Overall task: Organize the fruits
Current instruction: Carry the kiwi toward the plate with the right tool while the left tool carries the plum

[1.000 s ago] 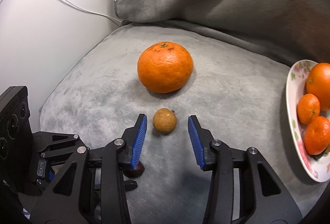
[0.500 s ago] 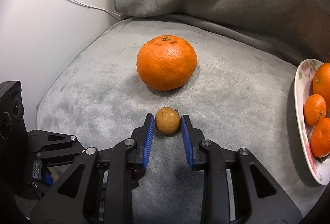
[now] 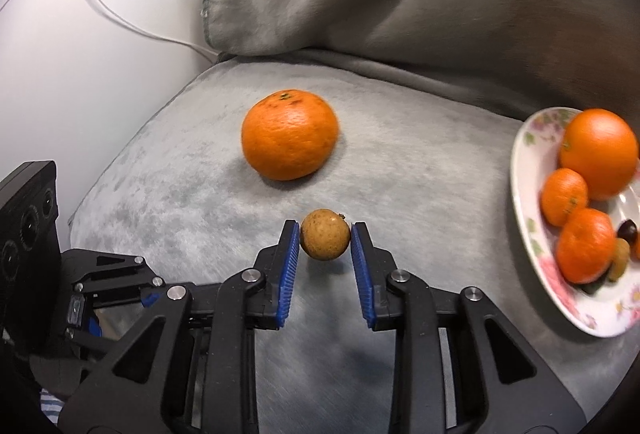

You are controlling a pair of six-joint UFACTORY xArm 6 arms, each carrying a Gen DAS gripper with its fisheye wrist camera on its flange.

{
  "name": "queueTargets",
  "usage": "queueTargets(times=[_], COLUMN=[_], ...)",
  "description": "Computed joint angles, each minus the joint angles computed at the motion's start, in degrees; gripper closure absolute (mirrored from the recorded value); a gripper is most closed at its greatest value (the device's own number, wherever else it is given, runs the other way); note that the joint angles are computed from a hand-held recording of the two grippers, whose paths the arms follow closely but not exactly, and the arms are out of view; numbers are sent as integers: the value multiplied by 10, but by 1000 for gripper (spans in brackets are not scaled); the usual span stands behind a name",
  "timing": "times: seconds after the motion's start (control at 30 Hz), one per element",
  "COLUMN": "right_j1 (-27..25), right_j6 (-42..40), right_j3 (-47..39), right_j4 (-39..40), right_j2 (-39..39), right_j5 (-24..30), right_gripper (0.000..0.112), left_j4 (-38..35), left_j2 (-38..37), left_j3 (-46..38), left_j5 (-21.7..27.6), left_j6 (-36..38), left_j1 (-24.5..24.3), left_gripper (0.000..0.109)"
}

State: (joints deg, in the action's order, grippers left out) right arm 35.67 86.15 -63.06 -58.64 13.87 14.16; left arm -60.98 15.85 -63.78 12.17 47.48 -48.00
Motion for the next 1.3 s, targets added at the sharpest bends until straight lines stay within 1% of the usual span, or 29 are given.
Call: queueTargets(times=[0.27, 0.33, 0.6, 0.73, 0.97, 1.1, 1.3], right_j1=[-2, 1, 13, 10, -12, -28, -61], right_j6=[101, 119, 151, 160, 171, 166, 165], right_j3=[54, 73, 138, 166, 215, 233, 256], right_j4=[-83, -99, -119, -120, -120, -117, -115], right_j2=[-63, -87, -177, -213, -270, -291, -315], right_j5=[23, 40, 106, 127, 145, 152, 147], right_gripper=[84, 84, 84, 84, 84, 84, 84], left_j4=[-11, -19, -34, -39, -13, 24, 83], left_j2=[-9, -10, 4, 19, 55, 86, 125], left_j3=[-4, -11, -58, -88, -147, -184, -227], left_j5=[-11, -11, -7, -7, 0, 6, 15], left_j6=[8, 16, 38, 45, 28, -8, -62], left_j1=[-1, -2, -4, -10, -23, -31, -38], left_gripper=[87, 87, 87, 87, 87, 87, 87])
